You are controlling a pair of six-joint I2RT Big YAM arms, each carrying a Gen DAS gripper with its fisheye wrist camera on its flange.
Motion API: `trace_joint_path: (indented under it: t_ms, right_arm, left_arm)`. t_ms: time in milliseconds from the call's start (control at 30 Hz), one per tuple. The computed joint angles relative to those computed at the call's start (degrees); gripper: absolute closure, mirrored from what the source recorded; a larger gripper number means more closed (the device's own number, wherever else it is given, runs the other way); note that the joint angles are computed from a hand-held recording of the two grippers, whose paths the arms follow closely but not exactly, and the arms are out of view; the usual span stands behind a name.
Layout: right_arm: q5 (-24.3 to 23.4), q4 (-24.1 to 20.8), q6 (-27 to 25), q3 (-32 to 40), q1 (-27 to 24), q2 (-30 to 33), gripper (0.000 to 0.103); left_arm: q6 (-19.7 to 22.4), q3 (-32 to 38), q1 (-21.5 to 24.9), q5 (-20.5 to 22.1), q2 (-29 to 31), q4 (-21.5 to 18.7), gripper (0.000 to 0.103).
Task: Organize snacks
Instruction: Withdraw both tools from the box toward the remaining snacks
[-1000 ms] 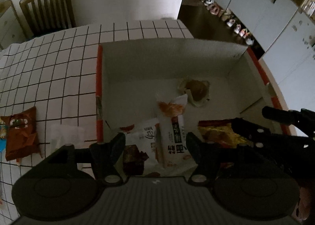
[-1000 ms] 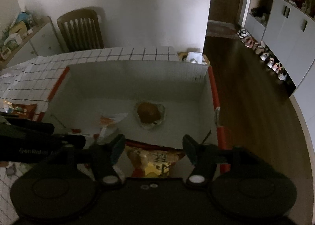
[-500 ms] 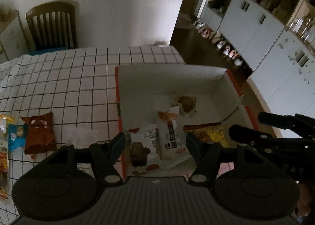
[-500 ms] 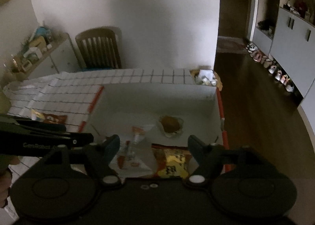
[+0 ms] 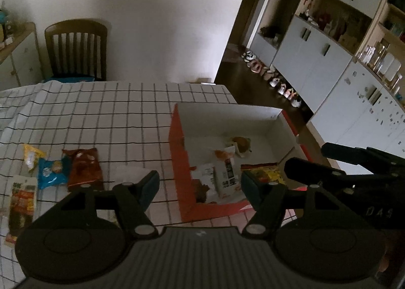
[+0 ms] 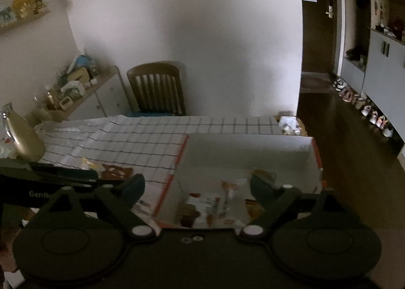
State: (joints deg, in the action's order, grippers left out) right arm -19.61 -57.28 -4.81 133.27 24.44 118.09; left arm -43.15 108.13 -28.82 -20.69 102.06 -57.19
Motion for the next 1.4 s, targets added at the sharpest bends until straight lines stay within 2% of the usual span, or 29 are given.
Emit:
trace_joint_path:
  t_ms: [167, 333, 400, 433, 500, 600, 700, 733, 767, 800, 1000, 1100, 1167, 1300, 1400]
  right_arm:
    - [-0.12, 3.42, 1.85, -5.63, 2.07, -3.54, 0.008]
    - [1.1, 7.05, 4.44, -10.87, 4.57, -6.48, 0.002]
    - [1.27, 7.67, 5.13, -12.07, 5.55, -7.11, 0.001]
    - [1.78, 8.04, 5.45, -12.67, 6.13, -7.37, 0.001]
    - [3.04, 8.57, 5.9, -13.62, 7.19, -7.8, 0.001]
    - [4.59, 9.14, 7.18, -14.87, 8.55, -8.21, 0.0]
    - [6.46, 9.36, 8.49, -15.68, 9.86, -8.12, 0.0]
    - [7.21, 9.29, 8.92, -15.77, 10.33, -7.94, 0.0]
    - [7.86, 9.26, 9.34, -15.91, 10.75, -7.82, 0.0]
    - [8.54, 9.16, 9.82, -16.04, 11.2, -7.59, 0.0]
    - [12.49, 8.73, 12.67, -16.66, 13.75, -5.98, 0.0]
    - [14.63, 8.58, 13.92, -16.73, 14.91, -4.77, 0.001]
    - [15.87, 8.25, 14.52, -16.4, 15.58, -3.74, 0.001]
    - [18.07, 6.85, 15.24, -14.81, 16.55, -1.39, 0.001]
    - [19.66, 4.91, 15.47, -12.21, 17.09, 1.22, 0.003]
  left_arm:
    - [1.35, -7.3, 0.15, -0.87, -5.59, 3.05, 0.026]
    - [2.37, -14.48, 0.93, -0.88, -11.31, 5.38, 0.025]
    - [2.67, -17.19, 1.42, -0.32, -13.4, 6.5, 0.024]
    - [2.85, -18.76, 1.71, -0.1, -14.59, 6.95, 0.019]
    - [2.7, -21.62, 2.35, -0.41, -16.71, 7.66, 0.015]
    - [2.64, -25.52, 3.72, 0.1, -19.47, 8.96, 0.015]
    - [3.11, -29.75, 5.24, 0.49, -22.34, 10.96, 0.013]
    - [3.34, -30.85, 5.76, 0.68, -23.09, 11.28, 0.01]
    - [3.45, -31.84, 6.24, 0.85, -23.7, 11.56, 0.001]
    - [3.69, -33.04, 6.95, 1.19, -24.41, 11.86, 0.0]
    - [4.24, -38.88, 11.64, 5.27, -27.31, 13.17, 0.0]
    - [6.13, -42.45, 13.61, 4.11, -28.45, 13.99, 0.0]
    - [6.21, -44.36, 15.11, 5.18, -28.78, 14.57, 0.0]
    - [5.61, -48.14, 18.61, 9.23, -29.27, 15.79, 0.0]
    - [6.51, -49.47, 20.15, 9.45, -28.54, 16.46, 0.0]
